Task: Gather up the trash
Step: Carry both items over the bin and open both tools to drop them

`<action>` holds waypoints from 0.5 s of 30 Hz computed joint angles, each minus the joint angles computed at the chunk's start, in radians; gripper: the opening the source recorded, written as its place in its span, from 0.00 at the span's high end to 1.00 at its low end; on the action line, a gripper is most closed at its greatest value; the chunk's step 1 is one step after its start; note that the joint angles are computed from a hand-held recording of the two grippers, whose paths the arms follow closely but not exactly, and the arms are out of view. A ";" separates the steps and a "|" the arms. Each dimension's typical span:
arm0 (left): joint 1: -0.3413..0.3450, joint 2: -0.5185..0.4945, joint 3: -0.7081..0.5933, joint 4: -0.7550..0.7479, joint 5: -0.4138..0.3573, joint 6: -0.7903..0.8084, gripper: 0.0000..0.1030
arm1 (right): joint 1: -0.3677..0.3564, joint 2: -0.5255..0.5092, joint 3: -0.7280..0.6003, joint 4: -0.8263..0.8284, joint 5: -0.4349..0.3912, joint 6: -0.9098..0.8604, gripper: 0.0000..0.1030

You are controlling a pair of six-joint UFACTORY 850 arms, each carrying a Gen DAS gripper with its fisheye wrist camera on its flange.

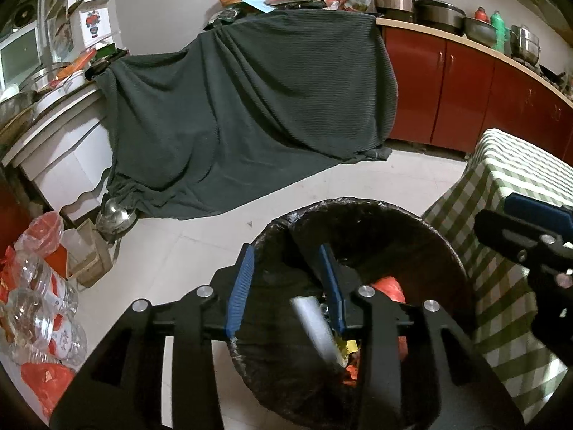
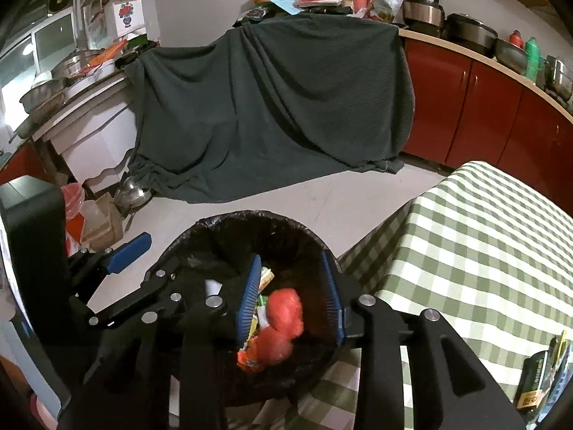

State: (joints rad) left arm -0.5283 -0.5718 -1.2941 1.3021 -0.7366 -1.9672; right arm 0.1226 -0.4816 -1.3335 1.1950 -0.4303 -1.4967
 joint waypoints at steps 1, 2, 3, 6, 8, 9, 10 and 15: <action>-0.001 0.004 0.002 -0.002 0.001 0.000 0.64 | -0.003 0.004 0.002 0.007 -0.001 -0.007 0.65; -0.002 0.008 0.006 0.000 0.001 -0.002 0.64 | -0.006 0.009 0.004 0.017 -0.004 -0.014 0.65; -0.004 0.012 0.010 0.002 -0.001 -0.003 0.63 | -0.010 0.013 0.006 0.026 -0.005 -0.021 0.64; -0.018 0.031 0.021 0.013 -0.015 -0.011 0.61 | -0.021 0.029 0.020 0.067 -0.004 -0.054 0.61; -0.028 0.041 0.022 0.016 -0.022 -0.014 0.59 | -0.034 0.043 0.032 0.092 -0.008 -0.078 0.60; -0.036 0.050 0.025 0.022 -0.029 -0.018 0.59 | -0.040 0.049 0.038 0.099 -0.009 -0.086 0.59; -0.044 0.056 0.028 0.025 -0.035 -0.020 0.58 | -0.049 0.058 0.045 0.111 -0.011 -0.098 0.59; -0.080 0.078 0.024 0.028 -0.039 -0.014 0.58 | -0.104 0.094 0.081 0.156 -0.016 -0.143 0.56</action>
State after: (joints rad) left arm -0.6088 -0.4942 -1.2700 1.3305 -0.7752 -1.9814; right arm 0.0188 -0.3877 -1.2524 1.3510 -0.4467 -1.6399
